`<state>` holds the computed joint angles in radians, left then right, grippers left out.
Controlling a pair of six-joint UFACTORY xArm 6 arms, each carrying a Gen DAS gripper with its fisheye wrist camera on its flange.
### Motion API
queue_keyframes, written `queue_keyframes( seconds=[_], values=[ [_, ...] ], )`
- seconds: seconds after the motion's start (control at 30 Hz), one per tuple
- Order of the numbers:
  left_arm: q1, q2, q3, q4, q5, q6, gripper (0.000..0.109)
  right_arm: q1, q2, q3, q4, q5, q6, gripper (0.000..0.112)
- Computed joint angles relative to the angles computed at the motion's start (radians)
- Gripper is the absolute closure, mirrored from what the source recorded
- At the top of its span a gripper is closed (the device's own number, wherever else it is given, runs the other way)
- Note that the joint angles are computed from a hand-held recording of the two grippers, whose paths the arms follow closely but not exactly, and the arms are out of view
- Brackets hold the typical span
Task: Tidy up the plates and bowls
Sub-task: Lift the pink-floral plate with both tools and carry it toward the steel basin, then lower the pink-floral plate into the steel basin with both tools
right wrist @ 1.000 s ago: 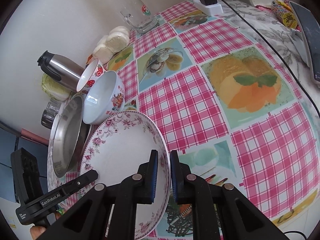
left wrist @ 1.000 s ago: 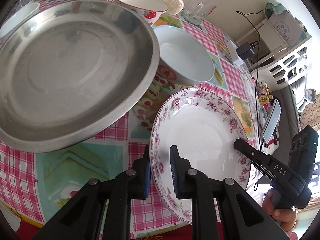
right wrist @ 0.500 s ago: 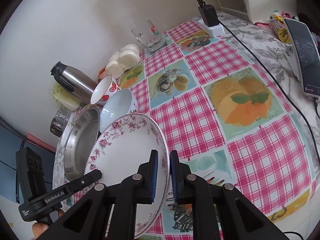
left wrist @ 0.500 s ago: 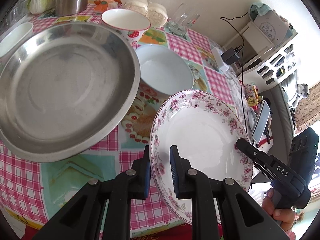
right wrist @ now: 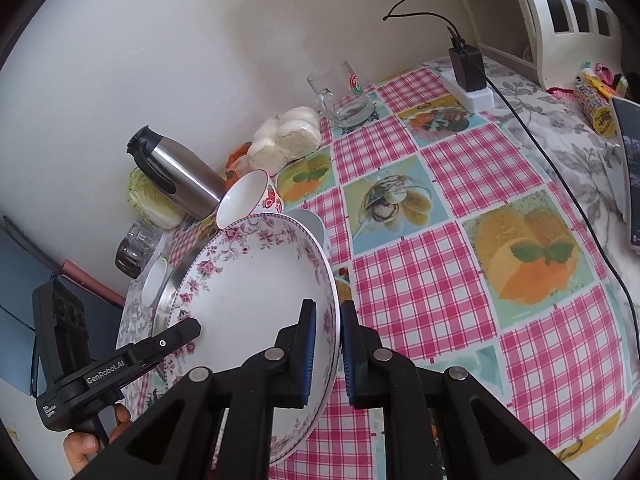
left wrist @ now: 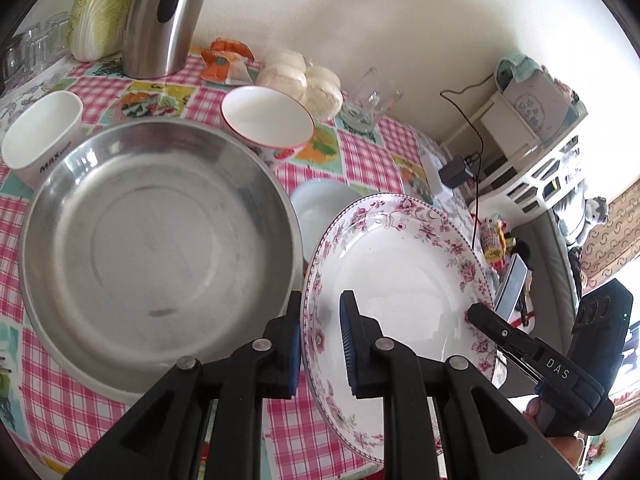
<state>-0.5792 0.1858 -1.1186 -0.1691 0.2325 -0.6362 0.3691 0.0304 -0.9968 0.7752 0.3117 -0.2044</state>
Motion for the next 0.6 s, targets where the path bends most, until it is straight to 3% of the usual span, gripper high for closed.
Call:
queue_keyframes(
  seconds=[0.33,0.6],
  values=[
    [0.082,-0.007,0.019,0.030,-0.032,-0.049,0.090,0.042,0.137,-0.178,-0.086,0.013,0.089,0.099],
    [0.139,0.020,0.000,-0.076,-0.043,0.039,0.090,0.066,0.245,-0.309,-0.056,0.031,0.079,0.099]
  ],
)
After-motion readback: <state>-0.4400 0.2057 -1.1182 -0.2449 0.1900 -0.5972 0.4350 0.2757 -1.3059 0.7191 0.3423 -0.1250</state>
